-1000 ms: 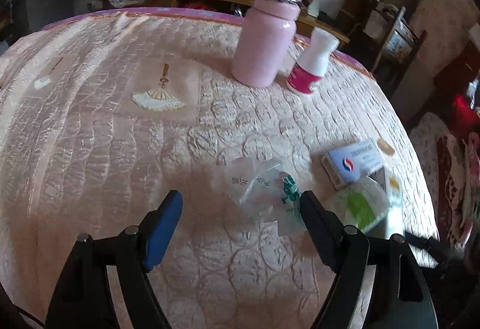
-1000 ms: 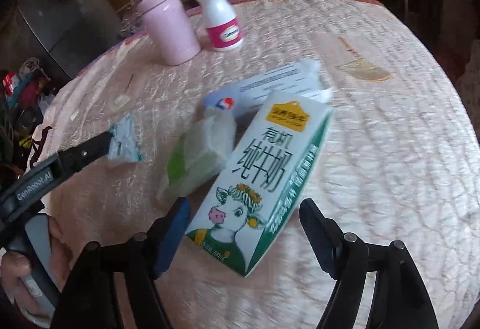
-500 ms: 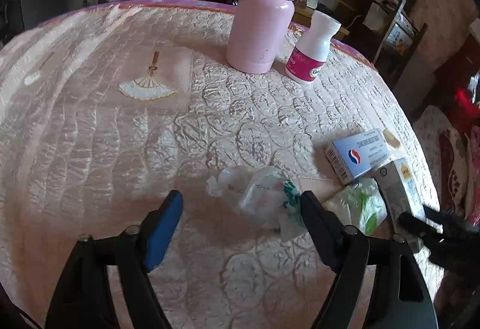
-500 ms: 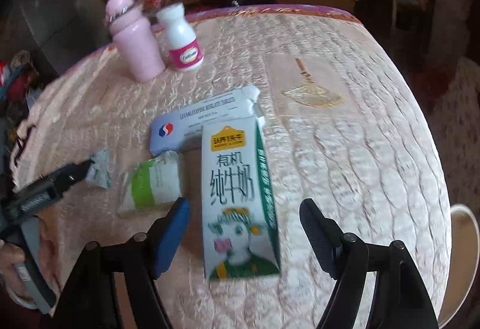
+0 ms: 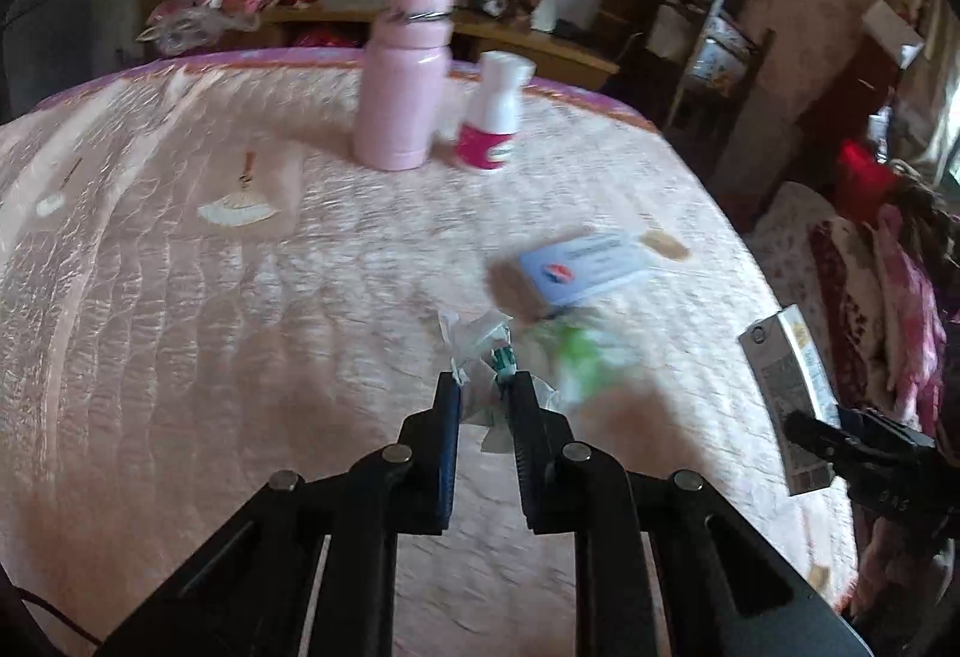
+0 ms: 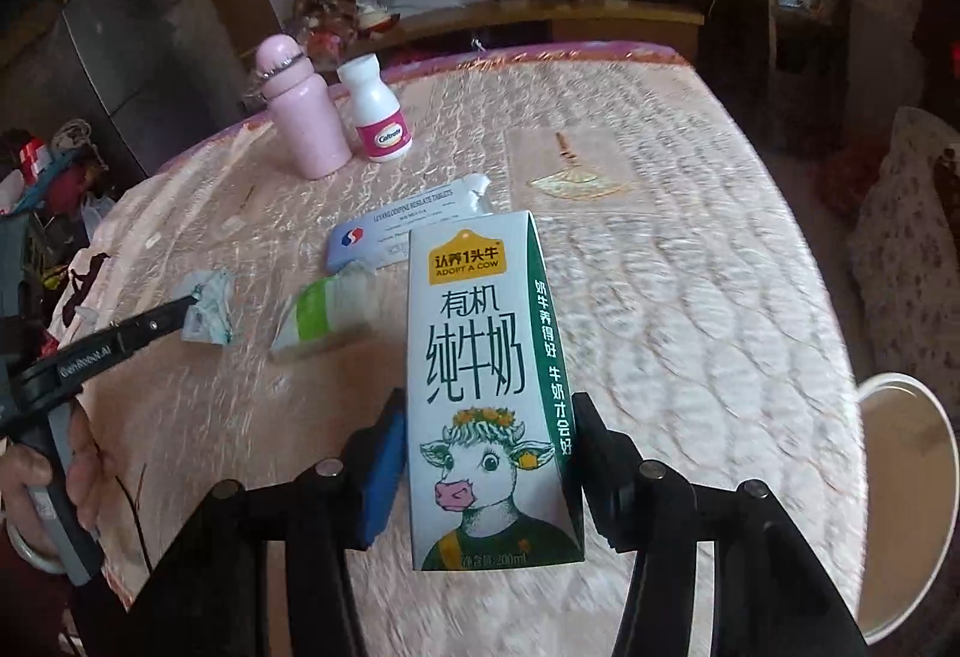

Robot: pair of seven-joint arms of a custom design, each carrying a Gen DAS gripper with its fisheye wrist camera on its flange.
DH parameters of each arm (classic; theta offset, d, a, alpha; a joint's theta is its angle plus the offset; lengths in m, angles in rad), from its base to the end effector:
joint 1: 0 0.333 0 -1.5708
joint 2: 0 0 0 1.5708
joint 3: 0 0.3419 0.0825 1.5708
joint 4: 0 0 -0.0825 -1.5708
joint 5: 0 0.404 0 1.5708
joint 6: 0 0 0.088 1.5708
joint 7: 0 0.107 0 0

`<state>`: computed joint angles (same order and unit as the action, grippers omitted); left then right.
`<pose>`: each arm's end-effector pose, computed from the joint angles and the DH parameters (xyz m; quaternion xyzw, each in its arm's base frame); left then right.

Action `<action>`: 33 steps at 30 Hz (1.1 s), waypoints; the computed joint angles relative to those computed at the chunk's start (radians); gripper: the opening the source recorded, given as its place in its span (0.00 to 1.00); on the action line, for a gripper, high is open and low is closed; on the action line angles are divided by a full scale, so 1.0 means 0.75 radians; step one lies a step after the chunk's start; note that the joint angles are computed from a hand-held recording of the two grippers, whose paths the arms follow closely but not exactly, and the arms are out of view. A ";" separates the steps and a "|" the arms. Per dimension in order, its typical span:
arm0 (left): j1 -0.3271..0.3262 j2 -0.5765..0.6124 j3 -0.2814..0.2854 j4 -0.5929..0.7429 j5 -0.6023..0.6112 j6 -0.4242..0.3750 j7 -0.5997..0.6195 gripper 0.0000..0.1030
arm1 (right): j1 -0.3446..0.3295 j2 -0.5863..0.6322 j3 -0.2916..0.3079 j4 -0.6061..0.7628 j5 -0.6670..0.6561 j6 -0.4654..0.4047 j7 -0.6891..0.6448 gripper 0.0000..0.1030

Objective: Collect trash
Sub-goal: 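Grasp the white milk carton with the right gripper while the left grasps the clear plastic wrapper, then carry both items over the white bucket and open both grippers to drop them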

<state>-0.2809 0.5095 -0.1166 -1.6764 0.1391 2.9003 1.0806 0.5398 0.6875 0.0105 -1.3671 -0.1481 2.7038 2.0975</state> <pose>0.6963 -0.2850 0.4044 -0.6639 0.6599 -0.3261 0.1322 0.6902 0.4266 0.3977 -0.7122 0.6239 -0.1246 0.2967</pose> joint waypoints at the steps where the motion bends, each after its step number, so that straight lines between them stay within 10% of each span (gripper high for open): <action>1: -0.005 -0.009 -0.008 -0.007 0.001 0.005 0.004 0.17 | 0.003 -0.050 -0.008 -0.073 -0.006 0.028 0.011 0.53; 20: -0.256 0.218 -0.103 0.382 0.049 -0.149 0.134 0.17 | 0.027 -0.510 -0.185 -0.745 -0.375 0.247 0.491 0.53; 33: -0.384 0.535 -0.137 0.905 -0.032 -0.394 0.256 0.17 | -0.160 -0.667 -0.134 -0.964 -0.618 0.261 0.760 0.53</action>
<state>-0.5686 0.9105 -0.2196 -0.9979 0.1151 2.6045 1.2729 0.4202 0.1870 -0.0898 -2.0899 -0.6117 2.8993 2.6674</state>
